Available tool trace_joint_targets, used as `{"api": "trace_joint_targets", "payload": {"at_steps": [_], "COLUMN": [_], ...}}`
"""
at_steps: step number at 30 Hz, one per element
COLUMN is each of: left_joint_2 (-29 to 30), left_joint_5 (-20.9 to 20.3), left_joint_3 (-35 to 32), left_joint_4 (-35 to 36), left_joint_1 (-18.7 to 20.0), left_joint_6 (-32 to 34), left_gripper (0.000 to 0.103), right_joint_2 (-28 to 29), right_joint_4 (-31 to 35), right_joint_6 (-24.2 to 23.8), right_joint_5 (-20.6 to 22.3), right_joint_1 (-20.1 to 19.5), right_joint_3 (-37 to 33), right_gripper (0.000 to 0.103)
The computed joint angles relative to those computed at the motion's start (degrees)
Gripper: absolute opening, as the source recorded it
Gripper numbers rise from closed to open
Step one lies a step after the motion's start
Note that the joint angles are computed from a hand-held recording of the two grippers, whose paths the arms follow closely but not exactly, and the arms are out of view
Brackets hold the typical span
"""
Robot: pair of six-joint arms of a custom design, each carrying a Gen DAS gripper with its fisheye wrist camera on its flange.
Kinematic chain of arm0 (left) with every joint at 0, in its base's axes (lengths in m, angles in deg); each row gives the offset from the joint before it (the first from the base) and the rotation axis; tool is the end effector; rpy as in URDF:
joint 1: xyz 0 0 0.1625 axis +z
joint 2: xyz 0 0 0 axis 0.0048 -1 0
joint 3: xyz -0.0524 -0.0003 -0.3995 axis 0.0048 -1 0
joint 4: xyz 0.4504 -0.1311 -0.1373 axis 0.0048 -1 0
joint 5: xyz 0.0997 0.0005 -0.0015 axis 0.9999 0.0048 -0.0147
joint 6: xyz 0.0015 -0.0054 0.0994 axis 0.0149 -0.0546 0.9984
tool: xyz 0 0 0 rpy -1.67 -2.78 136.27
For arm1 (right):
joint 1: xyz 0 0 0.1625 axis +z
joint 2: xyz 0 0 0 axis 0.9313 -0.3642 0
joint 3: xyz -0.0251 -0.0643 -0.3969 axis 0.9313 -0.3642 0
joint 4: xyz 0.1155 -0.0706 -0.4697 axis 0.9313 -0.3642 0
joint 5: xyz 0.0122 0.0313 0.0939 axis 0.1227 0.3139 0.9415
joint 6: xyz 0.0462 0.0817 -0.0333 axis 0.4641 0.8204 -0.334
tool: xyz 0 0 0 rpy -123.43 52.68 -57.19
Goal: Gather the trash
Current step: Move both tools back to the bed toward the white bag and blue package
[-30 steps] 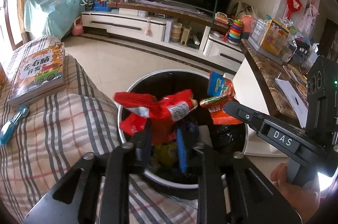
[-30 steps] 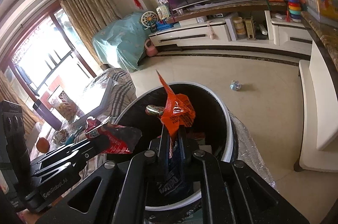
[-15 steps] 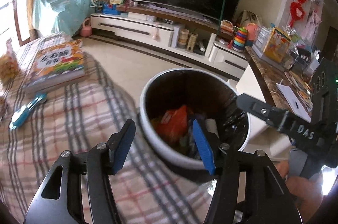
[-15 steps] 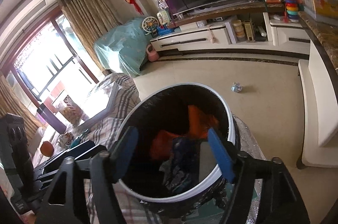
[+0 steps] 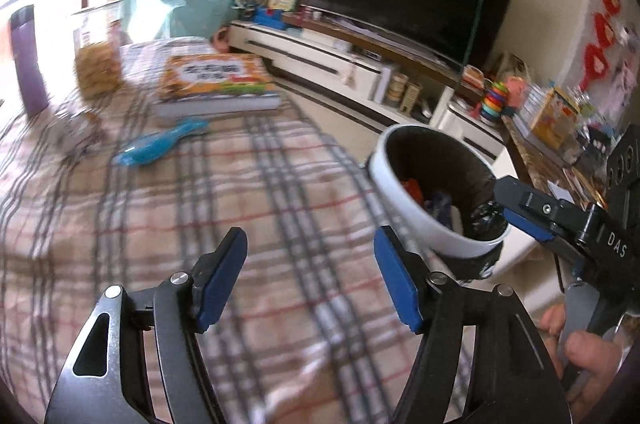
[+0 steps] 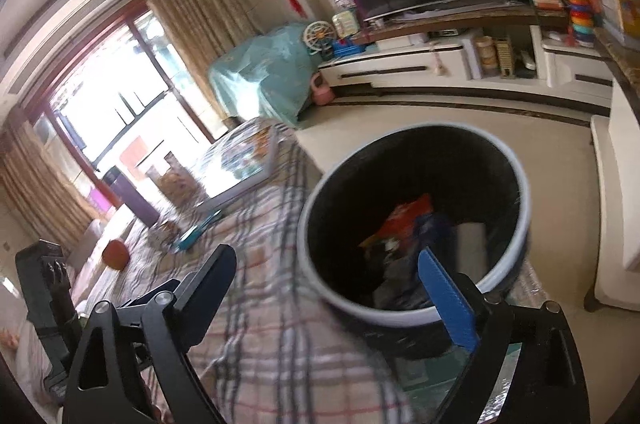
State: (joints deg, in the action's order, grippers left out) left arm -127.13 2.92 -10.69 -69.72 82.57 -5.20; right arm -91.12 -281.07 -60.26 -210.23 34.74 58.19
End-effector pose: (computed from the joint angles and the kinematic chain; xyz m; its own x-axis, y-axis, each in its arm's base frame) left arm 0.0371 -0.8585 0.2055 -0.6803 0.6263 -0.3807 0.7315 0.6126 -0.2993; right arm 0.2519 -0.7473 -0.0876 -0.8952 0.3531 0.2720 -0.1023 0.4311 -0.8965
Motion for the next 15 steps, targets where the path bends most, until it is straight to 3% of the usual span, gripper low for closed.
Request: {"api": "trace_joint_targets", "payload": {"at_steps": [15], "left_joint_2": [0.9], "left_joint_5": [1.7], "left_joint_3": [-7.9], "left_joint_4": [0.8], "left_joint_1": [5.0], "left_joint_6": [-4.8], "left_gripper": [0.071], "right_joint_2": [10.3], "right_joint_4": [14.1], "right_joint_6": [2.1], "right_joint_5": [3.2], "right_joint_1": [1.8], "right_joint_3": [-16.2], "right_gripper": [0.094]}}
